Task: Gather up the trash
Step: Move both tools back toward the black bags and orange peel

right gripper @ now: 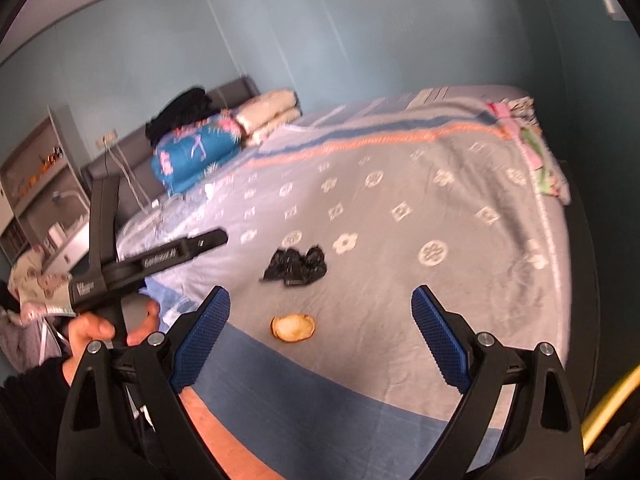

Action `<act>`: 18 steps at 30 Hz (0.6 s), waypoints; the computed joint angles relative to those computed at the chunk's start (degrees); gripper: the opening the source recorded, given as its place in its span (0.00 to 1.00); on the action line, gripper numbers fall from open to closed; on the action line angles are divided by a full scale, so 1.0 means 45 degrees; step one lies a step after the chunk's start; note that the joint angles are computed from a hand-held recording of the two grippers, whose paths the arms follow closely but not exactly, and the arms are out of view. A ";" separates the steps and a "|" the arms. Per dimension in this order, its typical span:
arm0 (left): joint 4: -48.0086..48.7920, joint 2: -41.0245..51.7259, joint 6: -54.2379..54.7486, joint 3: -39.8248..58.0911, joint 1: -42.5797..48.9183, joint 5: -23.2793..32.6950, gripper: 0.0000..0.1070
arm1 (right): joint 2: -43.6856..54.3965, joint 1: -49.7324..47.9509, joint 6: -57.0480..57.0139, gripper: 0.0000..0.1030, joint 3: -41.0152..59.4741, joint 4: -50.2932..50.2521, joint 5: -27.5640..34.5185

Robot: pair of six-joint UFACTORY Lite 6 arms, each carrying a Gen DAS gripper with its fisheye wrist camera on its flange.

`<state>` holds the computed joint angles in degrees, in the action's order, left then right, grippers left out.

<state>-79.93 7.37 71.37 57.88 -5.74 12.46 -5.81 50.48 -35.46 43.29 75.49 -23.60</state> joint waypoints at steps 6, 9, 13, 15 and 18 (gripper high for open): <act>-0.0314 0.2498 0.0407 0.1853 0.0628 0.0268 0.84 | 0.3797 -0.0300 0.0419 0.86 0.2703 -0.0877 0.0744; 0.0010 0.3701 0.0176 0.2813 0.0837 0.0374 0.84 | 0.5856 -0.0619 0.1072 0.86 0.4271 -0.1624 0.1424; 0.0438 0.5232 -0.0126 0.4131 0.1022 0.0501 0.84 | 0.7846 -0.0912 0.1019 0.86 0.6020 -0.1801 0.2164; 0.0764 0.5853 -0.0502 0.4753 0.1080 0.0603 0.84 | 0.8779 -0.1071 0.0166 0.86 0.6943 -0.1198 0.2523; 0.1535 0.7097 -0.1317 0.6035 0.1127 0.0719 0.84 | 1.0436 -0.1196 -0.2140 0.85 0.8653 0.0781 0.2877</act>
<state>-73.02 39.30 65.45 85.04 -0.67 15.69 41.15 45.10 -45.10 82.22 79.00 -10.65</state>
